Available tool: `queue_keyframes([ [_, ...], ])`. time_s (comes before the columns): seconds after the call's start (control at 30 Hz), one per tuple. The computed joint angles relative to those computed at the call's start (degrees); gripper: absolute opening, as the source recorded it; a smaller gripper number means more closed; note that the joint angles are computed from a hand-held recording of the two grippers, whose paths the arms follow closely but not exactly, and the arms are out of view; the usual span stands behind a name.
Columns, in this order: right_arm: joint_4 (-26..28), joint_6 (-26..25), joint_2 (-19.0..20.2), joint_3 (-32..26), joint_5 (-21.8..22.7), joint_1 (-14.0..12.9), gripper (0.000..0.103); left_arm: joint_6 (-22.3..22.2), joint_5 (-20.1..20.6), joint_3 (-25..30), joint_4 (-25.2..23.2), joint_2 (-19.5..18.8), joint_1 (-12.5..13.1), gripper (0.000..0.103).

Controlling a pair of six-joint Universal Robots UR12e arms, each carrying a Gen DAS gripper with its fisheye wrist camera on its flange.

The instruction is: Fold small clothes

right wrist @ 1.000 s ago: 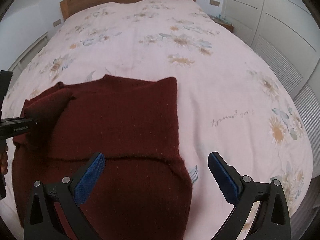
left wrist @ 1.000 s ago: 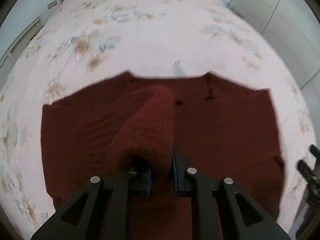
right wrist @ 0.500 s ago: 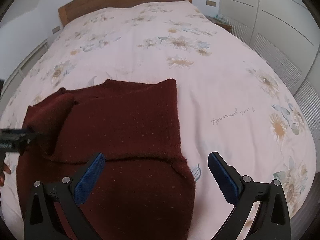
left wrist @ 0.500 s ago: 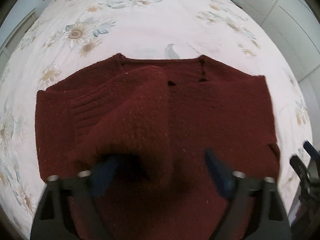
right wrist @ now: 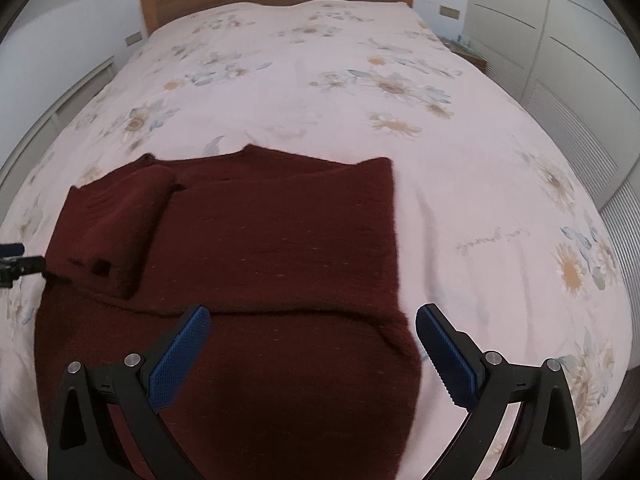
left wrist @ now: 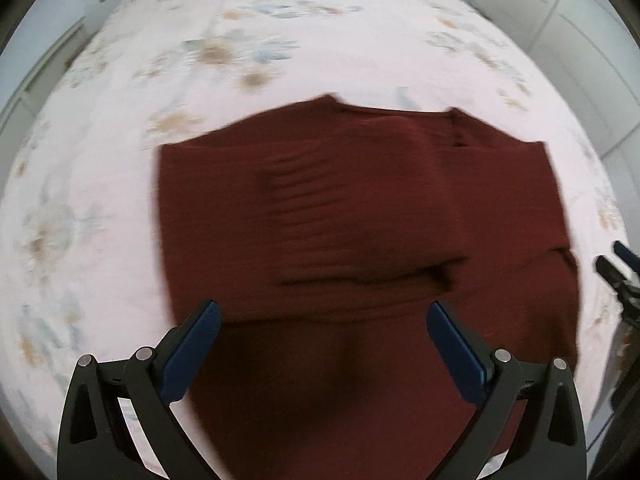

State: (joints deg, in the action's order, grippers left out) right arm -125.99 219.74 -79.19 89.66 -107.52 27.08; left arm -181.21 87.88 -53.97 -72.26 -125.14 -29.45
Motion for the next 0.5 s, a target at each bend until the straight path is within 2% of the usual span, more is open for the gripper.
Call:
queue_keyframes([
  [0.13, 0.7, -1.8, 1.4, -1.6, 0.9, 0.4, 0.102, 0.3, 5.4, -2.4, 1.7, 1.0, 0.9, 0.102],
  [0.27, 1.9, -2.4, 2.7, -3.0, 1.6, 0.8, 0.102, 0.0, 7.0, -5.3, 1.6, 1.8, 2.3, 0.098],
  [0.33, 2.5, -2.7, 3.3, -3.7, 1.7, 0.9, 0.102, -0.7, 7.0, -6.2, 1.2, 1.8, 2.9, 0.083],
  [0.37, 2.7, -2.9, 3.5, -4.0, 1.7, 1.1, 0.102, -1.2, 7.0, -6.1, 0.3, 1.5, 3.0, 0.069],
  [0.4, 3.1, -3.1, 3.9, -4.4, 1.8, 1.2, 0.102, -1.5, 6.7, -6.0, -0.4, 1.1, 3.2, 0.059],
  [0.5, 4.2, -3.9, 4.9, -5.8, 1.8, 1.5, 0.102, -2.2, 4.5, -6.2, -0.6, 0.5, 3.8, 0.055],
])
